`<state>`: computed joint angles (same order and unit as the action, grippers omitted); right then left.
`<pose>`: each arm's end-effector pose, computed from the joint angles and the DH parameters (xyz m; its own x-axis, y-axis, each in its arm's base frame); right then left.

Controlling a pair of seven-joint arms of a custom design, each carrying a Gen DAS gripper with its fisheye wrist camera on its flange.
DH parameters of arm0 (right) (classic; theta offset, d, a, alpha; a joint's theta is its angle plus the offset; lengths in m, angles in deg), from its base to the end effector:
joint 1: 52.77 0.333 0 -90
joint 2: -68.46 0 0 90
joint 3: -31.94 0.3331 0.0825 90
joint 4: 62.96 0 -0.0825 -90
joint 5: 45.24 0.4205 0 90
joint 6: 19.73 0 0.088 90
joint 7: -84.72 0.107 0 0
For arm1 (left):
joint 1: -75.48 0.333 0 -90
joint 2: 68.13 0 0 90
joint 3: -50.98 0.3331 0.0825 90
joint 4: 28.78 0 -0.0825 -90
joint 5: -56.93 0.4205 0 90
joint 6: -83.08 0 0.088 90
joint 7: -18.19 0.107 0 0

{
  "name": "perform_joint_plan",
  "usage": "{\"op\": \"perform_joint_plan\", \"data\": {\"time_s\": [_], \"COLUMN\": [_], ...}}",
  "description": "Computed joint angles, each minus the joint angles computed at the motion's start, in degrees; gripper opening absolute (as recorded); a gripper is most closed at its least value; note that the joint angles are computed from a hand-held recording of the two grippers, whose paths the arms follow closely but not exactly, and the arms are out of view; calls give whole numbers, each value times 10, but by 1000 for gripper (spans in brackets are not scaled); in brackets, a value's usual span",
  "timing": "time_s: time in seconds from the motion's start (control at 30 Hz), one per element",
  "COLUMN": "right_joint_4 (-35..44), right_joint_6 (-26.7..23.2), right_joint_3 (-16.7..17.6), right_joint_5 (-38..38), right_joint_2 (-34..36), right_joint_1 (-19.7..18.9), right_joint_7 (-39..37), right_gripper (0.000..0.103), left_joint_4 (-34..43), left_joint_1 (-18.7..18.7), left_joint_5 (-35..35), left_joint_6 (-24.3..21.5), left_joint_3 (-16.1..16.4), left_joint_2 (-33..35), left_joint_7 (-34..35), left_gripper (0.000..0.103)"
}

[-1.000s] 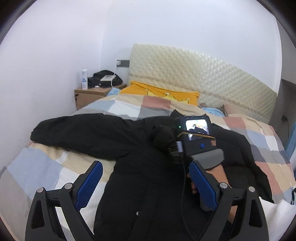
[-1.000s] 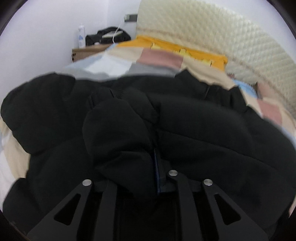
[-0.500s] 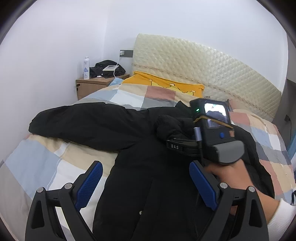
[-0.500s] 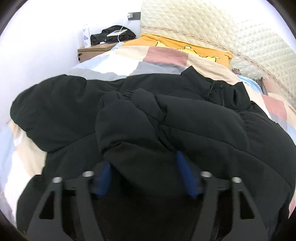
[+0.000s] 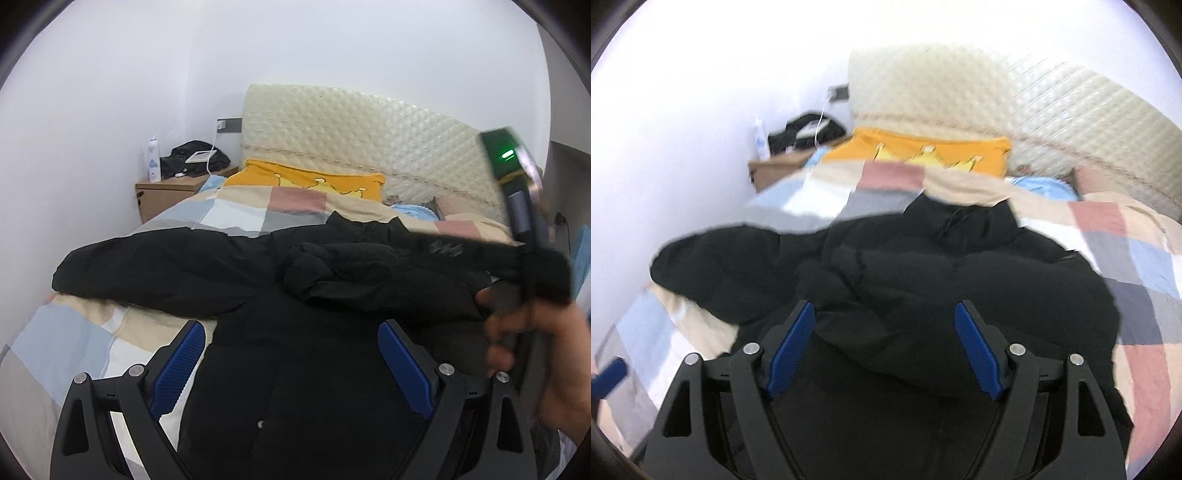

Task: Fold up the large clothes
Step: 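Lay the sleeve onto the jacket body and open the right gripper, then withdraw the right gripper while moving the left gripper to the other sleeve cuff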

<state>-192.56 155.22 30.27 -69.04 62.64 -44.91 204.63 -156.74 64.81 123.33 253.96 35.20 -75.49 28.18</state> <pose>0.5718 0.0934 0.5035 0.0131 -0.9978 -0.0655 -0.6229 0.0431 -0.7811 0.4720 -0.3112 0.4891 -0.2015 -0.9759 0.0841 -0.5603 0.0445 -0.8271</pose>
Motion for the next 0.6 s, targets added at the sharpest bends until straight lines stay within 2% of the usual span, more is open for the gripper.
{"op": "perform_joint_plan", "data": {"time_s": [0.1,0.27,0.33,0.4,0.6], "right_joint_4": [-39,-86,-104,-123,-186], "right_joint_6": [12,23,26,28,22], "right_joint_3": [10,26,34,31,19], "right_joint_5": [-42,-89,-109,-118,-127], "right_joint_2": [-58,-132,-159,-187,-273], "right_joint_1": [-26,-62,-78,-81,-84], "right_joint_7": [50,101,116,123,123], "right_gripper": [79,79,79,79,79], "left_joint_4": [-3,-13,-17,-21,-30], "left_joint_1": [-7,4,-5,-5,2], "left_joint_5": [-4,37,12,-9,-16], "left_joint_6": [-14,13,37,53,43], "left_joint_3": [-7,-24,-17,-16,-36], "left_joint_2": [-18,-50,-49,-48,-60], "left_joint_7": [5,-43,-18,-2,-1], "left_gripper": [95,95,95,95,95]}}
